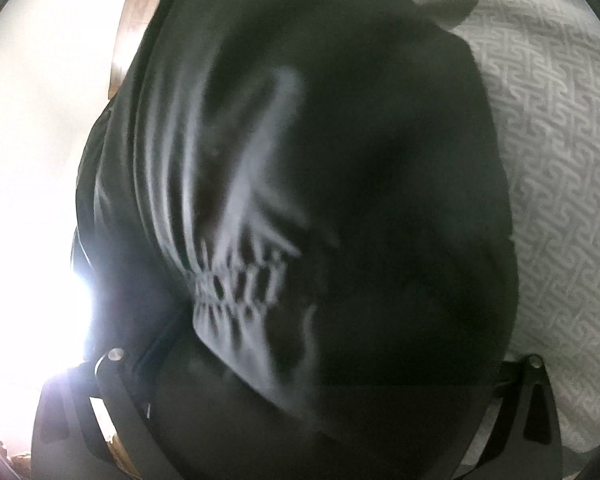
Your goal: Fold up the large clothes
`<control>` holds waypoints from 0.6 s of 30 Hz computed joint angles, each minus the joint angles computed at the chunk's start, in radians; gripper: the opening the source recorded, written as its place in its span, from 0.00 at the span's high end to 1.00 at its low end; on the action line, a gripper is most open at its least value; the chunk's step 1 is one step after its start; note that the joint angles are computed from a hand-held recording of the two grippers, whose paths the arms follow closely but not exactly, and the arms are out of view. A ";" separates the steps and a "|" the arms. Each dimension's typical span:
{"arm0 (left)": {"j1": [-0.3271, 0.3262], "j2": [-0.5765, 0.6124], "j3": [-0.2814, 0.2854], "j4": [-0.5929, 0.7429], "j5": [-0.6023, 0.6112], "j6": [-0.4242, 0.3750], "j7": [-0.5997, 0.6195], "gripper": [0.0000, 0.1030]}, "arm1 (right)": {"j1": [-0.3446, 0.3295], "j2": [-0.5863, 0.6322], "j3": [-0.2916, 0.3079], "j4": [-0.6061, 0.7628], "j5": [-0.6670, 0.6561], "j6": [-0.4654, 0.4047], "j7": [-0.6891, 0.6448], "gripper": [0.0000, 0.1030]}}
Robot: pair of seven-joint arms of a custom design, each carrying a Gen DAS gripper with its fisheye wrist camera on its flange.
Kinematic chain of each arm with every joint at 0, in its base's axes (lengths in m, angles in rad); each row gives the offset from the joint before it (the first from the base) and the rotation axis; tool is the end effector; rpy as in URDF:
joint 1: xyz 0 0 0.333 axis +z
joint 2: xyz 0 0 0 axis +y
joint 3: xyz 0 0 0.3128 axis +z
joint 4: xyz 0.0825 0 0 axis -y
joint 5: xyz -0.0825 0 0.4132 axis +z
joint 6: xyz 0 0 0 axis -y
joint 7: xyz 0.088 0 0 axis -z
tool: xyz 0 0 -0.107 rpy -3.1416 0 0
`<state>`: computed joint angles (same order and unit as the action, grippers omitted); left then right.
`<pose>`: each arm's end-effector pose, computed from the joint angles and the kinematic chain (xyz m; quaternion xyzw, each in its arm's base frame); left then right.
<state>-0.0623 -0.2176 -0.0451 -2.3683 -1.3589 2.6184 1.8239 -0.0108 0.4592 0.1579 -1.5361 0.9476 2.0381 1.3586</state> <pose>0.5202 -0.0341 0.4281 0.8068 -0.3643 0.4430 0.1414 0.7134 0.1347 0.4065 -0.6019 0.6643 0.2896 0.3354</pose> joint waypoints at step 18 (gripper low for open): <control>-0.087 -0.061 -0.034 0.095 -0.135 0.135 0.131 0.80 | 0.071 -0.142 0.003 -0.074 0.072 0.134 -0.168 0.78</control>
<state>-0.1490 -0.2786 -0.0786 -2.2731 -1.4938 2.7533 1.9546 0.0599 0.3170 0.1609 -1.6098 1.0193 2.1720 1.1906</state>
